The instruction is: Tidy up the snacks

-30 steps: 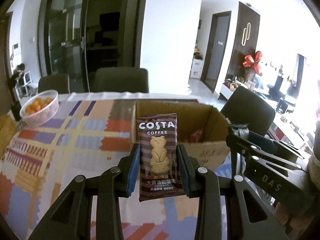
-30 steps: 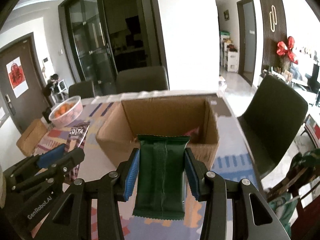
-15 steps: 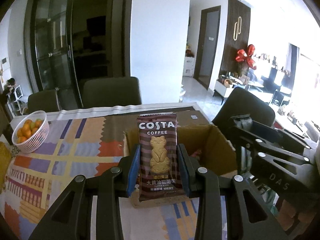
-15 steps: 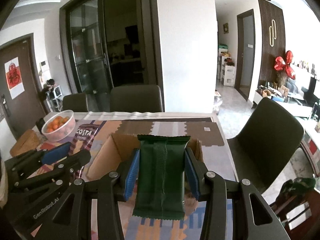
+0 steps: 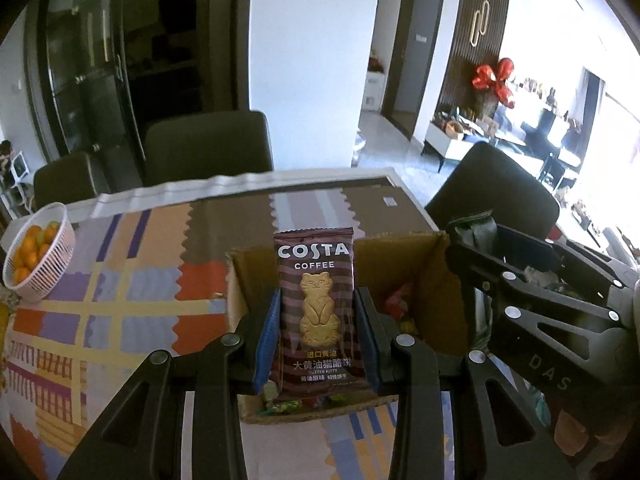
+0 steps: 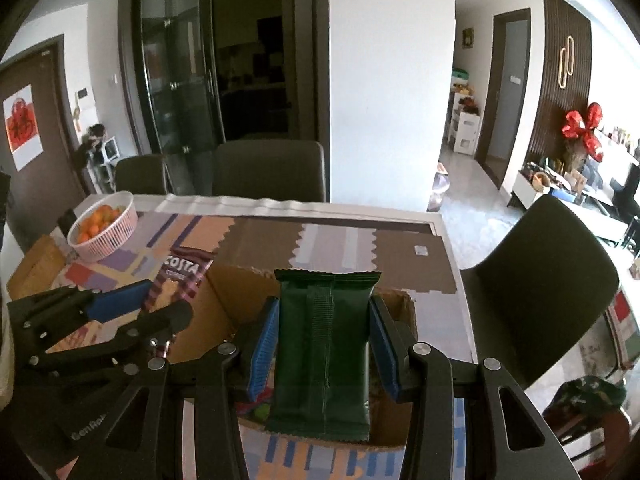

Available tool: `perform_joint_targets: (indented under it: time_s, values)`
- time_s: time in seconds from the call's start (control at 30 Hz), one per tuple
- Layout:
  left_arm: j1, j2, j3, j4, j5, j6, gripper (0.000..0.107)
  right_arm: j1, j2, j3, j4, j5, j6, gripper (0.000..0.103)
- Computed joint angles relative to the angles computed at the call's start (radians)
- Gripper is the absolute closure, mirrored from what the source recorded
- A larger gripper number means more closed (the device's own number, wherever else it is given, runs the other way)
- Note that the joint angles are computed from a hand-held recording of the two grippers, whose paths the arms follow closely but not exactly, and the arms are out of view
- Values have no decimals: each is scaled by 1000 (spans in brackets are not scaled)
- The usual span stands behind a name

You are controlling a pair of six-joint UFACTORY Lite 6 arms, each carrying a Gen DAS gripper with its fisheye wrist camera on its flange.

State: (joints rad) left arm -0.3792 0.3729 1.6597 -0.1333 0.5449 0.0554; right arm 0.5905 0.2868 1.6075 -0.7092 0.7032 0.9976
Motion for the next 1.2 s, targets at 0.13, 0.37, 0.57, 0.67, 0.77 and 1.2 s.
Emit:
perform_joint_targets:
  time_s: [0.13, 0.37, 0.57, 0.67, 0.77, 1.2]
  values:
    - [-16, 60, 64, 48, 30, -66, 62, -35, 27, 18, 41, 6, -44, 58]
    - [-48, -57, -94, 253, -67, -241, 46, -50, -15, -40, 36, 25, -4, 41]
    - [-65, -254, -317, 437, -149, -443, 39, 24, -138, -186, -96, 41, 149, 29]
    - [-73, -364, -425, 470, -175, -477, 32, 73, -227, -287, -173, 49, 253, 23]
    - [-91, -463, -516, 553, -184, -559, 27, 134, -303, -364, -239, 86, 342, 19]
    - [-320, -912, -868, 1026, -18, -1101, 8, 500, -547, -601, -425, 409, 654, 9]
